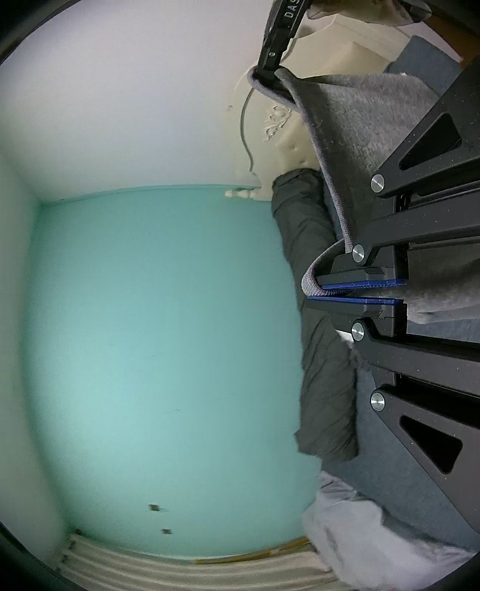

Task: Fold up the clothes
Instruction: 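Lift the sweatshirt with both grippers, spreading it between them, then hold the sweatshirt raised and stretched between both grippers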

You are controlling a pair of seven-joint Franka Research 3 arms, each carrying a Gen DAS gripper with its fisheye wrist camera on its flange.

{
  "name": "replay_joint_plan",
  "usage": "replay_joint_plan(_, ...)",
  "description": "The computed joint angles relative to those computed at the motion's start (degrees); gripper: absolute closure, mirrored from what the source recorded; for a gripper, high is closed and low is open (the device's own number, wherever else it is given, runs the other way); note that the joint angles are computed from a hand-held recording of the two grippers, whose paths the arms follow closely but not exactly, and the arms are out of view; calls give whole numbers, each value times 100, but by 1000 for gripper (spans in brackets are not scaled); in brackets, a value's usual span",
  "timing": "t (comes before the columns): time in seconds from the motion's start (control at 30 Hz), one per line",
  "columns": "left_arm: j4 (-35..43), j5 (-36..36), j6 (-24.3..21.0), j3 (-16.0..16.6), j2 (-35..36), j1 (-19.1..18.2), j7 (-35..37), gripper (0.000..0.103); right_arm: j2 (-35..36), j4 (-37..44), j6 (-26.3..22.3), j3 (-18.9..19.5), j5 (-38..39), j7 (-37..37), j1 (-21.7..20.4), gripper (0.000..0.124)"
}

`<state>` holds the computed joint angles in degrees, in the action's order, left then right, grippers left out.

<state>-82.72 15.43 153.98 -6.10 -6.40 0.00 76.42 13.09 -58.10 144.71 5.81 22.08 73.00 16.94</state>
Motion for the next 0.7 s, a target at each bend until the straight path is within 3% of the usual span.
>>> replay_joint_plan(0.33, -932, 431, 200, -39, -782, 103, -256, 100, -534, -721, 138, 74, 292, -423, 42, 116)
replay_joint_plan(0.5, -1899, 396, 461, 60, -1185, 124, -227, 100, -1091, -1944, 415, 88, 605, -988, 127, 116)
replay_joint_plan(0.7, -2718, 445, 697, 58, -1481, 221, -394, 100, -1346, -2872, 662, 62, 883, -1125, 251, 116)
